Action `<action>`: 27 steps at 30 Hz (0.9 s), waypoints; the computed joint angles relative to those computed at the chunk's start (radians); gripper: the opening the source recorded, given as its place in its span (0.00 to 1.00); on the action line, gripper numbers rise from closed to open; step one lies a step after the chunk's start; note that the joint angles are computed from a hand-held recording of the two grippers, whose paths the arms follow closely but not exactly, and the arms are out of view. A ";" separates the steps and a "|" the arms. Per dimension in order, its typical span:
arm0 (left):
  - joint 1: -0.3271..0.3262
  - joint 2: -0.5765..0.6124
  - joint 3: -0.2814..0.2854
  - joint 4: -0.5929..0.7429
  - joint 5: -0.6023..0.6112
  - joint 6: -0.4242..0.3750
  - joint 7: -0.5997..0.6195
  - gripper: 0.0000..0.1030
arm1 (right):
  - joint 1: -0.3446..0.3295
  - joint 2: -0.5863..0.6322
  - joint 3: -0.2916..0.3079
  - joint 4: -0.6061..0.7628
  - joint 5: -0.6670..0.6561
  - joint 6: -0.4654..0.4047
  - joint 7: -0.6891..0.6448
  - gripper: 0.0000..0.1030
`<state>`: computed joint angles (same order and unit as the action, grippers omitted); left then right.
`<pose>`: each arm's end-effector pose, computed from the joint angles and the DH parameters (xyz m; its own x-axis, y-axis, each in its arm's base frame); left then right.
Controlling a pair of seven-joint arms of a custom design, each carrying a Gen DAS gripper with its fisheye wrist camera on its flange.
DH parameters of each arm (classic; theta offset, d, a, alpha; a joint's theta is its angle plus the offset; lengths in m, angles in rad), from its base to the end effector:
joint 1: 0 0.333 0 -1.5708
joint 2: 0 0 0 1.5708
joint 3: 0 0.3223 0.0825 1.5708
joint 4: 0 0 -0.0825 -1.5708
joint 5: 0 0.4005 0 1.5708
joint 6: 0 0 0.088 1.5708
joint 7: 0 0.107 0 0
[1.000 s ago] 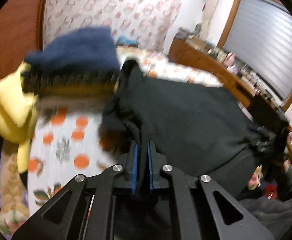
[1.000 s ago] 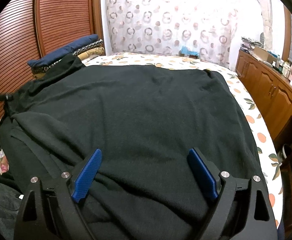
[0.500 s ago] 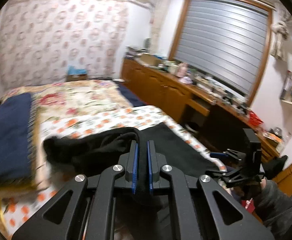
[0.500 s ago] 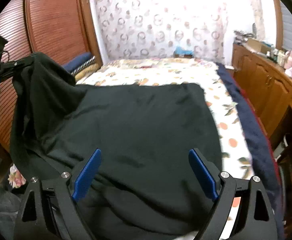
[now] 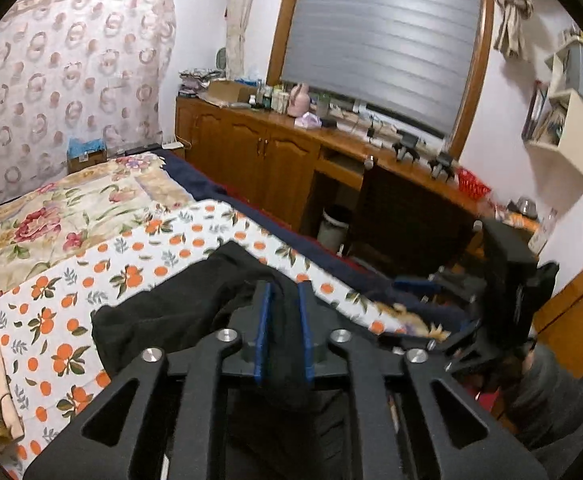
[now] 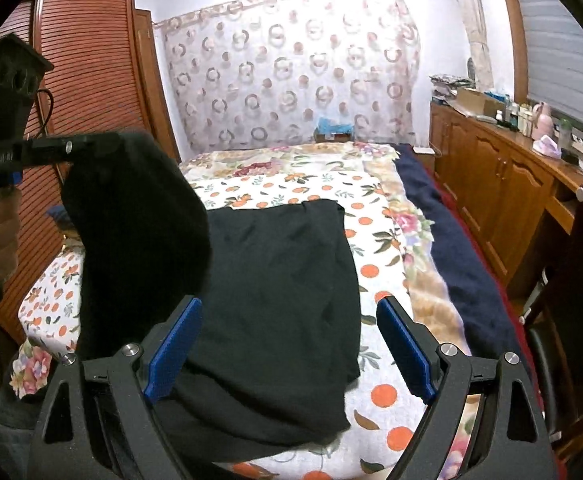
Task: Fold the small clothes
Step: 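Grasp the T-shirt end with the left tool and lift it up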
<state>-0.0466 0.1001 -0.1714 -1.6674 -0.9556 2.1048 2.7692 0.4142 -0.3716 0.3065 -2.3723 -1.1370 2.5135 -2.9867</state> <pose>0.6227 -0.1723 0.5974 -0.8916 -0.4116 0.1888 -0.3841 0.4665 -0.7968 0.3559 0.3354 0.5073 -0.1210 -0.9870 -0.1057 -0.4979 0.1525 -0.8537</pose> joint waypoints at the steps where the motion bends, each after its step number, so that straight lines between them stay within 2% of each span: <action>1: 0.003 -0.003 0.004 -0.015 0.003 0.014 0.013 0.34 | 0.000 0.005 -0.003 0.003 0.005 0.000 -0.005 0.87; 2: 0.005 -0.003 0.006 -0.024 0.003 0.030 0.020 0.45 | 0.000 0.007 -0.005 0.001 0.008 0.003 -0.004 0.87; 5: 0.017 0.010 0.017 -0.043 0.015 0.068 0.009 0.51 | -0.004 0.015 -0.013 0.008 0.007 0.026 0.003 0.87; 7: 0.027 0.028 0.025 -0.056 0.017 0.123 -0.006 0.55 | -0.014 0.029 -0.023 0.019 -0.003 0.055 0.007 0.87; 10: 0.042 0.060 0.031 -0.066 0.040 0.188 -0.042 0.56 | -0.029 0.061 -0.043 0.047 -0.012 0.111 -0.009 0.87; 13: 0.059 0.086 0.030 -0.074 0.055 0.219 -0.080 0.56 | -0.041 0.122 -0.063 0.096 -0.005 0.154 -0.051 0.87; 17: 0.078 0.087 0.025 -0.119 0.048 0.270 -0.069 0.56 | -0.041 0.207 -0.106 0.153 0.067 0.218 -0.155 0.87; 22: 0.089 0.095 0.024 -0.154 0.069 0.281 -0.078 0.56 | -0.037 0.285 -0.143 0.193 0.190 0.298 -0.278 0.87; 25: 0.095 0.082 0.024 -0.188 0.068 0.289 -0.066 0.56 | -0.033 0.310 -0.160 0.202 0.288 0.329 -0.363 0.81; 27: 0.101 0.061 0.024 -0.211 0.044 0.287 -0.040 0.56 | -0.034 0.310 -0.166 0.196 0.318 0.349 -0.391 0.73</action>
<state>0.0548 0.1607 -0.1472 -1.8787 -0.9115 2.3918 2.7291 0.3803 -0.0618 0.1407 -2.1764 -0.8186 2.8624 -3.3776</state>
